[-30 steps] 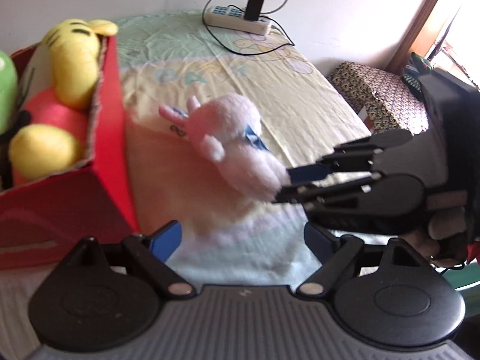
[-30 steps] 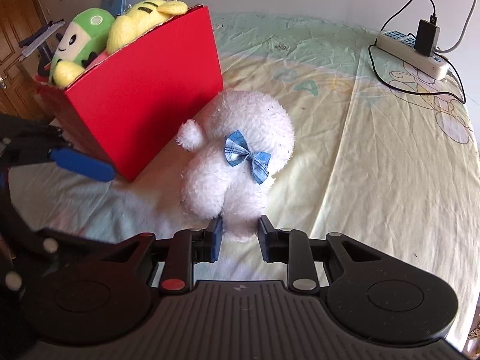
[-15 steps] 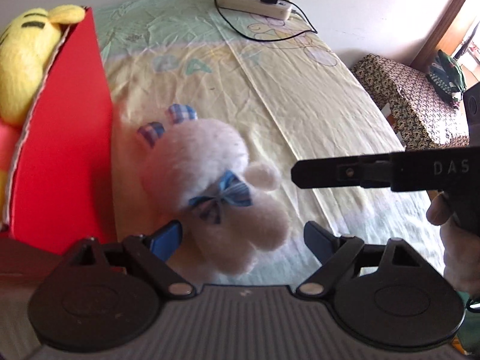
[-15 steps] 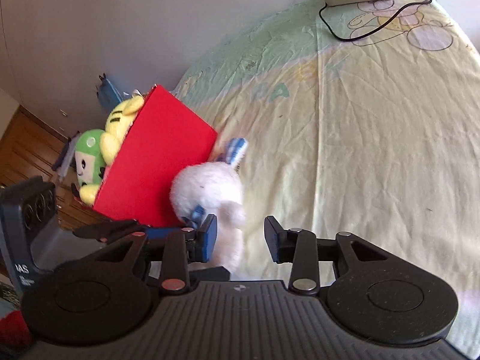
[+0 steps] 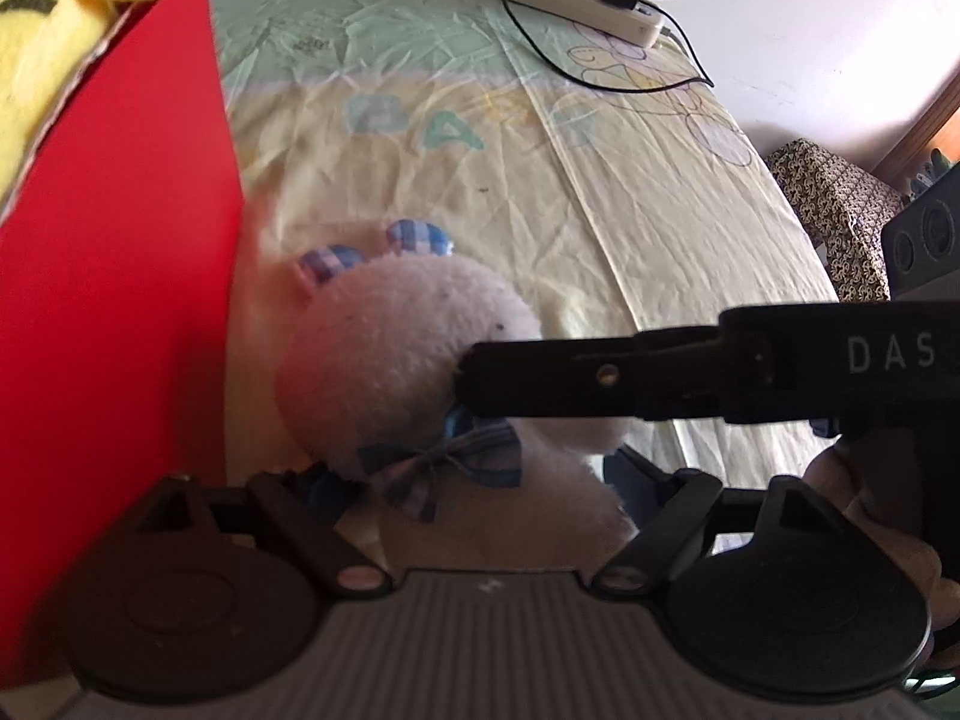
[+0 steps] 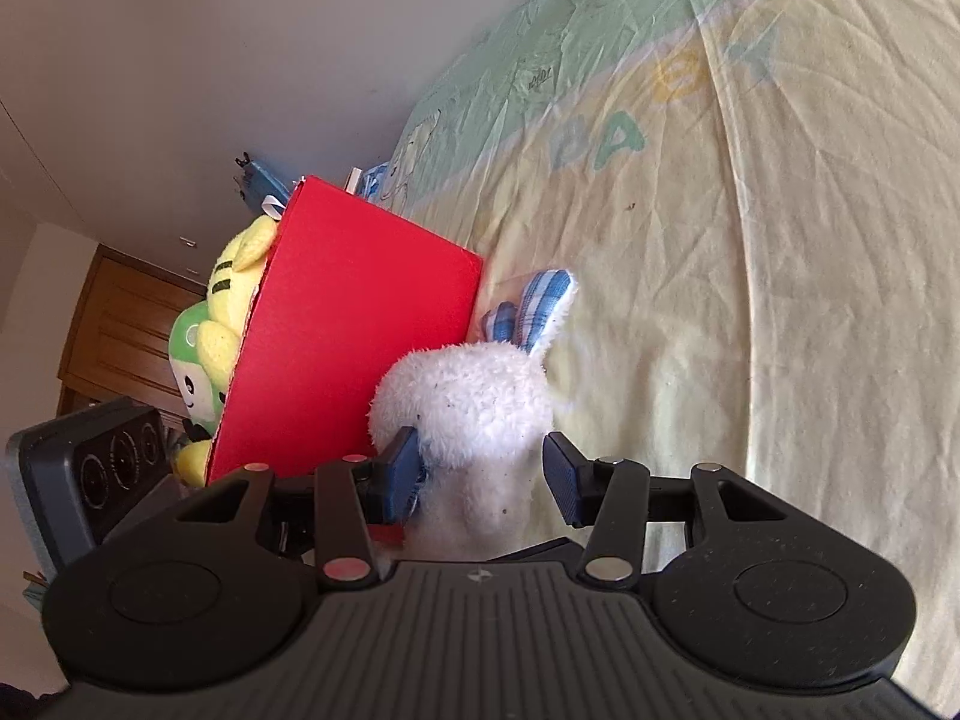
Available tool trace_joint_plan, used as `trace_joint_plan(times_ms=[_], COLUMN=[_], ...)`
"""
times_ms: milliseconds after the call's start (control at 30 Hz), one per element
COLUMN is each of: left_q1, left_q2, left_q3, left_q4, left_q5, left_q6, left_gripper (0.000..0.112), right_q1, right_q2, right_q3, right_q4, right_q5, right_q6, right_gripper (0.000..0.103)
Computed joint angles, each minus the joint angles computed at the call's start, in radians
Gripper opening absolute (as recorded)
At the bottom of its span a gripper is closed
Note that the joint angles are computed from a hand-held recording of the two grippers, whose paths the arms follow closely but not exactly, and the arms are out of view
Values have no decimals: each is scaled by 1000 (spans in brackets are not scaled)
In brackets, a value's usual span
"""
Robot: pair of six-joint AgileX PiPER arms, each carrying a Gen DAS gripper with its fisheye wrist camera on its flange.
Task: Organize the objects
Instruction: 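Close the right gripper on the pink bunny's head, then lift the pink bunny with the right gripper and carry it over the box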
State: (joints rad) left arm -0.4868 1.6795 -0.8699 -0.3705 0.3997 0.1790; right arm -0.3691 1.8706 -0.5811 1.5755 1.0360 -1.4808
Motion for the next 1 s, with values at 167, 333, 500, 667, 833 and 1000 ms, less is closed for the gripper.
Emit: trace_joint_plan(times_ms=[167, 333, 500, 667, 833, 1000], left_q1=[-21, -47, -83, -116, -175, -187], left_q2=[6, -16, -42, -99, -174, -266], left_q3=[-12, 4, 36, 87, 151, 213], left_q4=[92, 146, 148, 109, 171, 142], left_q5=[-3, -5, -10, -6, -18, -2], left_q6=[-79, -111, -102, -44, -74, -1], left_gripper=[84, 76, 72, 72, 72, 71], right_q1=[3, -31, -56, -86, -102, -97], right_q2=[27, -7, -104, -227, -356, -496], right_q3=[3, 55, 155, 268, 356, 414], right_q4=[12, 29, 27, 23, -3, -48], right_q5=[19, 14, -20, -49, -68, -76], right_q6=[-8, -33, -78, -93, -61, 16], right_gripper=[48, 45, 43, 43, 43, 43])
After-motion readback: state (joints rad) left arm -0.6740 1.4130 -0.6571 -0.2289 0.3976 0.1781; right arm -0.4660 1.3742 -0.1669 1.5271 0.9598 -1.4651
